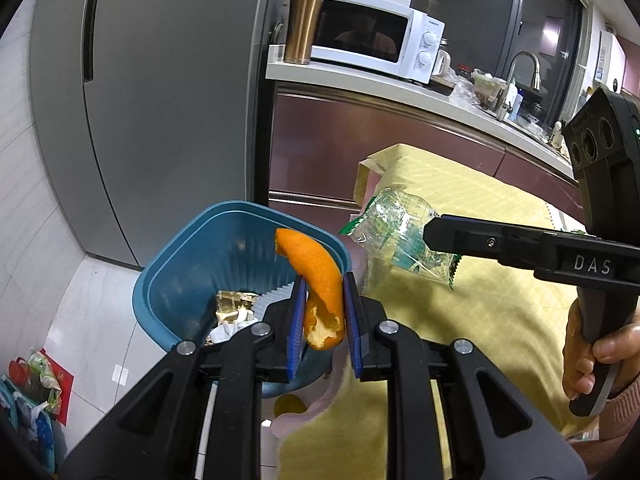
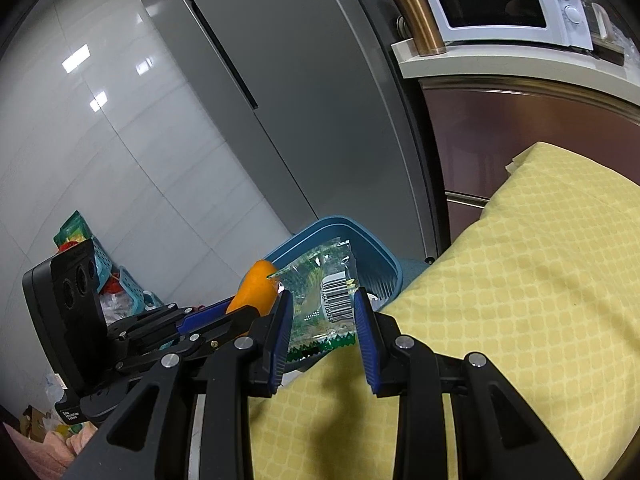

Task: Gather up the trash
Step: 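Lower the peel and wrapper into the blue bin and open both tools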

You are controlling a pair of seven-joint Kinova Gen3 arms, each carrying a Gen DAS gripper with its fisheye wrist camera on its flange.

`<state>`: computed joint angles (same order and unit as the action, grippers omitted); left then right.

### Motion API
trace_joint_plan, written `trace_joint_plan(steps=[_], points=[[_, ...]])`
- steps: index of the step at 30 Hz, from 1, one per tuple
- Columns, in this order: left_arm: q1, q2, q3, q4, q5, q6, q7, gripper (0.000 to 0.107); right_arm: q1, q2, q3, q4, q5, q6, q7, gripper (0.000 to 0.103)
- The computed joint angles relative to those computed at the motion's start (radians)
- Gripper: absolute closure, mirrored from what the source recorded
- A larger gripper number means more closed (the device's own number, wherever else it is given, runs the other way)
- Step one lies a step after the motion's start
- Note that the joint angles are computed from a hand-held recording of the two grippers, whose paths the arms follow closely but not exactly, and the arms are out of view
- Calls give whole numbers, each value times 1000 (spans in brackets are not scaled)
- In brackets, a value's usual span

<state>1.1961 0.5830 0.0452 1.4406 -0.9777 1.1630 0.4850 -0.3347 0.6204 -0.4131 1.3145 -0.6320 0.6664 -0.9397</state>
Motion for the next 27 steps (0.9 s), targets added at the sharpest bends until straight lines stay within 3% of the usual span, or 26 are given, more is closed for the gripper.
trace_joint_plan(steps=[27], points=[[-49,-3,-2,49,44,-38,21,88,-162,90,91,-185,192,81,-188,73]])
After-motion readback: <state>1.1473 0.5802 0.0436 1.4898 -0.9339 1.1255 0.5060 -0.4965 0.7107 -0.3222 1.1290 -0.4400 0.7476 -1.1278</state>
